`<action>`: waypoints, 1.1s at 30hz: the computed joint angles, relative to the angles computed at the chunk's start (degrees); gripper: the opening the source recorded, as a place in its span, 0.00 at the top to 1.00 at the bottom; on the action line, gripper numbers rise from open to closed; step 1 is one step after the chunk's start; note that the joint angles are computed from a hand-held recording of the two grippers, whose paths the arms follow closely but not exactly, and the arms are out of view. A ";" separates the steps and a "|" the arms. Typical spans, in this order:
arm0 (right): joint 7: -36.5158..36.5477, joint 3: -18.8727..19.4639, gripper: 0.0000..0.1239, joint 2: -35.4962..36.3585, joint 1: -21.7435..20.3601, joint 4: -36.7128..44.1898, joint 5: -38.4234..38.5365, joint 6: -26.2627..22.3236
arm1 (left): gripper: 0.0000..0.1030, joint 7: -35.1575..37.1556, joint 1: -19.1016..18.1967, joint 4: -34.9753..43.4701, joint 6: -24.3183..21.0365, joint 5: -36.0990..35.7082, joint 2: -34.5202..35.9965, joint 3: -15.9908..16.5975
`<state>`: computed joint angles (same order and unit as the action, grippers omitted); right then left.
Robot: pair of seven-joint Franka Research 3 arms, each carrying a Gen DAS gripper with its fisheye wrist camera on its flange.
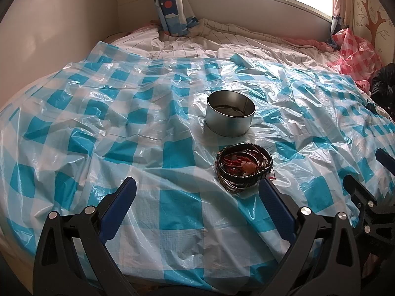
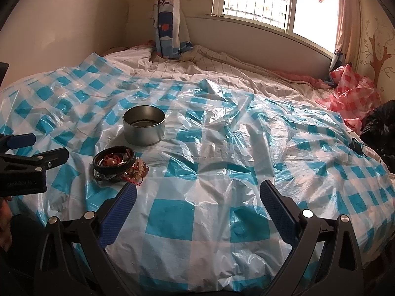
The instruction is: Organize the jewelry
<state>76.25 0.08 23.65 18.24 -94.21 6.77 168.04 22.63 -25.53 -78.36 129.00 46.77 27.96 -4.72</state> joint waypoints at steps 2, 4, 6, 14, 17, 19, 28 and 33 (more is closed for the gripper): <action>-0.26 0.22 0.23 0.09 -0.12 0.11 0.18 -0.05 | 0.07 0.01 0.02 0.00 0.03 -0.08 0.00 -0.02; -0.94 0.64 0.23 0.08 -0.38 0.16 0.49 -0.27 | 0.07 0.00 -0.01 0.02 0.00 -0.06 0.01 -0.01; -0.25 -0.25 0.23 0.33 0.42 0.68 -0.34 -1.08 | 0.07 0.01 0.01 -0.05 0.04 -0.04 -0.04 0.00; 0.29 -0.01 0.23 0.78 0.05 1.49 -0.05 -2.02 | 0.07 -0.07 0.07 -0.20 0.18 -0.05 -0.12 0.00; 0.66 -0.13 0.23 0.92 0.03 1.74 -0.04 -2.32 | 0.07 -0.09 0.14 -0.33 0.28 -0.08 -0.21 -0.01; 1.11 -0.46 0.23 0.93 0.28 1.77 -0.43 -2.34 | 0.07 -0.13 0.10 -0.25 0.25 -0.05 -0.16 -0.02; 1.50 -0.44 0.23 1.00 0.21 1.87 -0.88 -2.41 | 0.07 -0.20 0.15 -0.37 0.33 -0.02 -0.23 -0.03; 1.60 -0.44 0.23 1.01 0.23 1.90 -1.02 -2.47 | 0.07 -0.18 0.20 -0.42 0.42 -0.06 -0.26 -0.06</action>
